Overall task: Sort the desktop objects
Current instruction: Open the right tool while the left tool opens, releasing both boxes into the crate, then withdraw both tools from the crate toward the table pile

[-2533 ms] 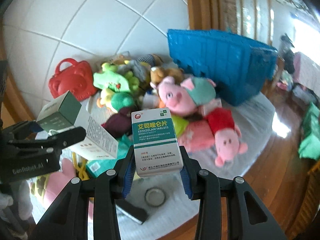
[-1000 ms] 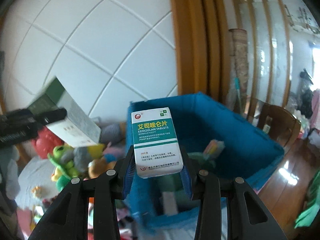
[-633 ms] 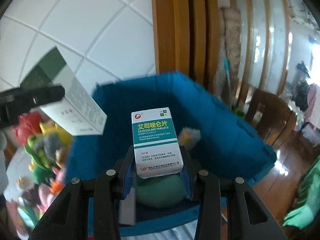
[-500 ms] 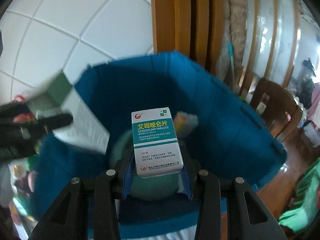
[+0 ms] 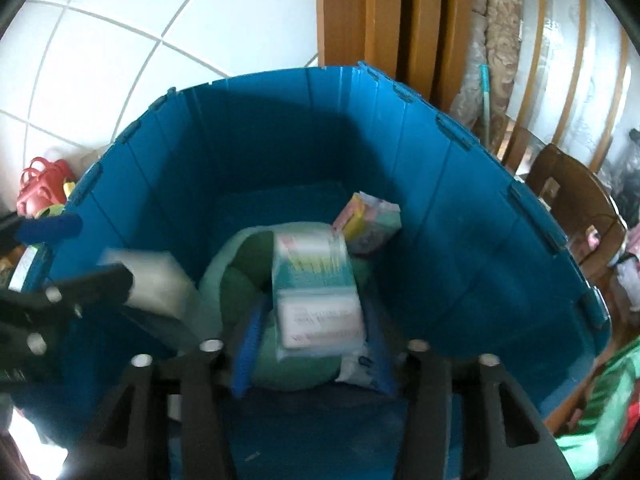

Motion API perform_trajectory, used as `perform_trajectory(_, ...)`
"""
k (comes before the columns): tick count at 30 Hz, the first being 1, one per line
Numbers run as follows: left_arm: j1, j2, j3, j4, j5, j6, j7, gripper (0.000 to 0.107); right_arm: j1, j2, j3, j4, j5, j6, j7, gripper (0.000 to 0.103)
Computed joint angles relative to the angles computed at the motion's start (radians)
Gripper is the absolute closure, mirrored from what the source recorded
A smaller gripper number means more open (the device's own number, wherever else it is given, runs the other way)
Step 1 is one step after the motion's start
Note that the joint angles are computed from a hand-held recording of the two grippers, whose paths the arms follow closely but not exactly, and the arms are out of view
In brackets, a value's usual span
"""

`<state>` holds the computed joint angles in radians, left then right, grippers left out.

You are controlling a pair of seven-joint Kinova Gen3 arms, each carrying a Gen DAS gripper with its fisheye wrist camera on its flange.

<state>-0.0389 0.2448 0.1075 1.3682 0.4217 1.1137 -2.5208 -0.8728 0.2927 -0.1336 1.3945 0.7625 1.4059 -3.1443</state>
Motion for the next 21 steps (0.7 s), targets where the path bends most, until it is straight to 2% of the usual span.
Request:
perform_trajectory(1,0.0,-0.004,-0.001,0.005,-0.001,-0.003,0.0,0.023,0.001,-0.001,0.001,-0.001,0.003,-0.001,0.002,0.039)
perform_trajectory(3,-0.01,-0.006,-0.002,0.01,0.016,0.003,-0.005,0.023,0.004,0.0,0.004,0.001,0.01,0.0,0.003,0.017)
perform_trajectory(5,-0.017,-0.011,-0.004,0.02,0.029,-0.001,-0.009,0.022,0.002,0.002,0.005,-0.003,0.017,0.011,0.004,0.01)
perform_trajectory(9,-0.034,-0.034,-0.011,0.047,0.056,-0.021,-0.028,0.022,-0.011,-0.007,0.003,0.007,0.033,0.026,-0.028,0.003)
perform_trajectory(14,-0.069,-0.079,-0.029,0.094,0.119,-0.042,-0.08,0.022,-0.034,-0.023,-0.014,0.028,0.065,0.037,-0.08,0.001)
perform_trajectory(21,-0.163,-0.151,-0.105,0.193,0.271,-0.079,-0.203,0.022,-0.096,-0.029,-0.043,0.05,0.182,0.007,-0.164,0.0)
